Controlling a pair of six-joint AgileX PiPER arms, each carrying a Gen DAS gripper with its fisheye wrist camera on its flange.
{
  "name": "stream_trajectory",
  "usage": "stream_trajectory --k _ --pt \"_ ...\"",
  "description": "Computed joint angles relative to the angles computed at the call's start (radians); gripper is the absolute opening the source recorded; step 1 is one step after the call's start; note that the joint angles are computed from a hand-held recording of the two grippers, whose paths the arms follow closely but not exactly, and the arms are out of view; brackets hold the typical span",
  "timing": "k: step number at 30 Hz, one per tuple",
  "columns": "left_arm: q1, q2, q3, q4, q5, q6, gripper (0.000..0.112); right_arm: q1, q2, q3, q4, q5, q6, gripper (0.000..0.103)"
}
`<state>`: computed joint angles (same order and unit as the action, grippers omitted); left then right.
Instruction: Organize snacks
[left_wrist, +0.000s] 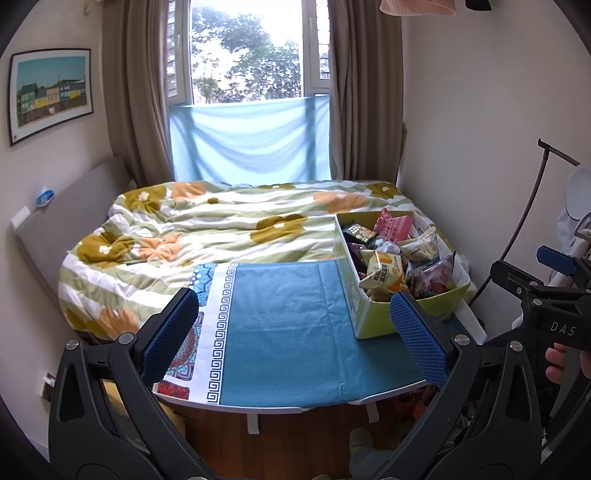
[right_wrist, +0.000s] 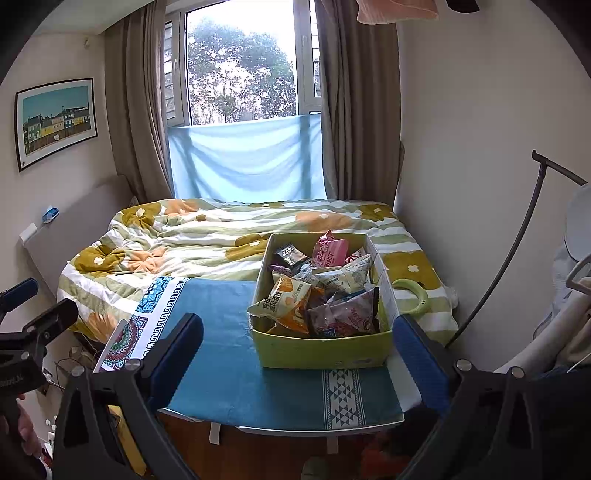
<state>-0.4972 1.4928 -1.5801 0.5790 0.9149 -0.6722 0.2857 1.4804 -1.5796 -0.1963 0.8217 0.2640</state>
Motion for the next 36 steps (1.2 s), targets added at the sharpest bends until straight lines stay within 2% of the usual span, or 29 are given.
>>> stream_trajectory --k 8,36 --pt "-0.014 -0.003 -0.003 0.024 0.019 -0.02 0.103 -0.001 -0.001 0.002 0.002 -0.002 -0.002 0.102" --pt "0.009 0.025 -0.034 0.015 0.006 -0.007 0.103 -0.019 0.017 -0.034 0.015 0.013 -0.035 0.102"
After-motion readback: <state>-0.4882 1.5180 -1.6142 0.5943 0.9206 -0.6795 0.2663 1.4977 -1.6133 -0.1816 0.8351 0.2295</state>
